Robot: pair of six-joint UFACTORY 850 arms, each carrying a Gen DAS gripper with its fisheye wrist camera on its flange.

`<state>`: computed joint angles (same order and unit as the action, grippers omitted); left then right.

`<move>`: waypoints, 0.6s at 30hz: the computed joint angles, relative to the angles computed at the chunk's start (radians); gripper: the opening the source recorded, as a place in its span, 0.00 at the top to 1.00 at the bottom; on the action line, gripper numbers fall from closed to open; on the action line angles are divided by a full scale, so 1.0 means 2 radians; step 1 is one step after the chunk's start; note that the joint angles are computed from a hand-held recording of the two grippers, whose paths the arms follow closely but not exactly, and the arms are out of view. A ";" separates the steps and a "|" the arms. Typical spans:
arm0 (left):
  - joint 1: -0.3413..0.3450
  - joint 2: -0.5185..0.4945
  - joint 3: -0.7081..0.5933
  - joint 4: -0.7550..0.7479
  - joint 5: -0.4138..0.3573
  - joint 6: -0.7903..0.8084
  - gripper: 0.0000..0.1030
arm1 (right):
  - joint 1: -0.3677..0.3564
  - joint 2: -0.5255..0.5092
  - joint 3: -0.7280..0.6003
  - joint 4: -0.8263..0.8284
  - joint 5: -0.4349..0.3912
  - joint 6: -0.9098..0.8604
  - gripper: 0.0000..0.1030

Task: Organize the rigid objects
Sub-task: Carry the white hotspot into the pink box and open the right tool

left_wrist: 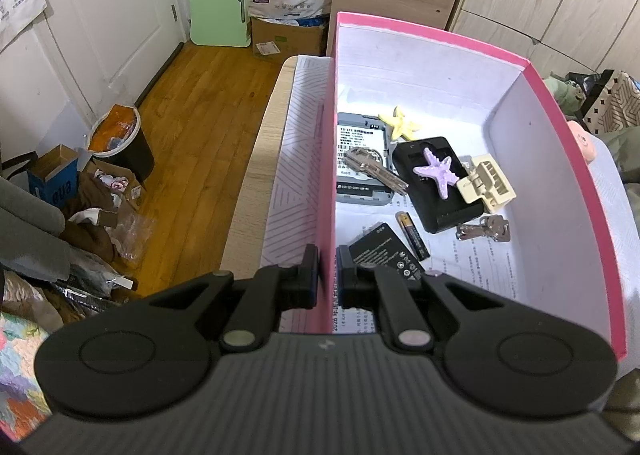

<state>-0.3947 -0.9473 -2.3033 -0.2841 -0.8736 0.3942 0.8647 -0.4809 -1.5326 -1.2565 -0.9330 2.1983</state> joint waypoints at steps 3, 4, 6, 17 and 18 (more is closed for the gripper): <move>0.000 0.003 0.006 0.001 0.006 0.001 0.93 | -0.005 -0.025 -0.055 -0.010 0.049 -0.047 0.01; 0.000 0.003 0.007 0.001 0.006 0.001 0.93 | -0.009 -0.037 -0.078 -0.004 0.065 -0.066 0.01; -0.001 0.004 0.008 0.003 0.008 -0.001 0.93 | -0.018 -0.063 -0.127 0.021 0.106 -0.112 0.01; -0.004 0.000 -0.003 0.013 -0.001 -0.002 0.93 | -0.063 -0.246 -0.421 0.336 0.132 -0.424 0.01; -0.004 -0.003 -0.007 0.014 -0.004 -0.003 0.93 | -0.067 -0.266 -0.451 0.361 0.117 -0.443 0.01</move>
